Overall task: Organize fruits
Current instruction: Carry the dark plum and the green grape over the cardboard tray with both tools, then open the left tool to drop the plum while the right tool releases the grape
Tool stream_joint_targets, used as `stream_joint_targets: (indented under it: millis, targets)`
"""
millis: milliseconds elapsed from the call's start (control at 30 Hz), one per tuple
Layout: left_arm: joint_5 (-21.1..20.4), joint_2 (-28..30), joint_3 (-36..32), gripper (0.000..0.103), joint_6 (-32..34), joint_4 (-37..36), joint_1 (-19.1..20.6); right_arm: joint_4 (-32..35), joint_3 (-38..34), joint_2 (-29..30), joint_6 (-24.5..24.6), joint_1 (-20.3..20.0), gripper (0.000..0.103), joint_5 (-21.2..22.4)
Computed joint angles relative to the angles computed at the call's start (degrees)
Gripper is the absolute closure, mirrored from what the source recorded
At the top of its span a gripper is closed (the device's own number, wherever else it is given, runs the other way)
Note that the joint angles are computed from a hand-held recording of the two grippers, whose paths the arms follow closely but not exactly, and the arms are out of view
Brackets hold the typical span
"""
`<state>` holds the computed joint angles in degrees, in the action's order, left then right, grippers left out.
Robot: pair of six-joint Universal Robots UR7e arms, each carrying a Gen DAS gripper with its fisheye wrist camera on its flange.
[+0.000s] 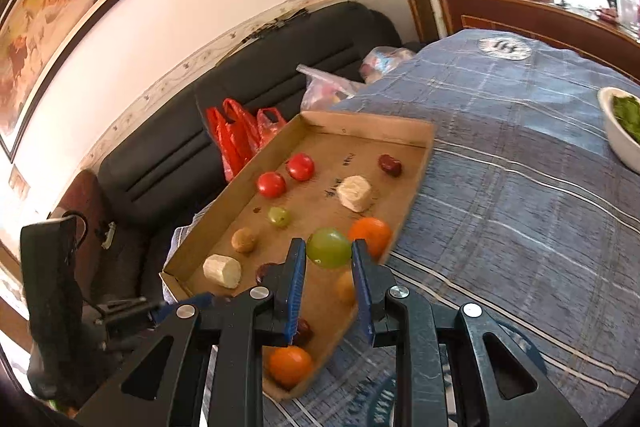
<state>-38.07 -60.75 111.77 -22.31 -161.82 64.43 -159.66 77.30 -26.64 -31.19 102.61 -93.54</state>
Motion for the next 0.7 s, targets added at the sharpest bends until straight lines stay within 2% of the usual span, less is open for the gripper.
stream_joint_targets:
  millis: [300, 500, 700]
  targets:
    - [-1.11, 2.14, -2.58, 0.08, -0.37, 2.69, 1.52, 8.5, -10.92, 8.56, -1.75, 1.92, 0.08, -2.84]
    - [-1.84, 3.21, -4.08, 0.08, 0.19, 3.35, 2.26, 10.84, -15.23, 12.27, -2.27, 2.04, 0.08, -5.15]
    - [1.17, 4.46, -4.44, 0.08, 1.55, 2.47, 1.78, 12.79, -18.14, 14.52, -3.06, 2.17, 0.08, -6.87]
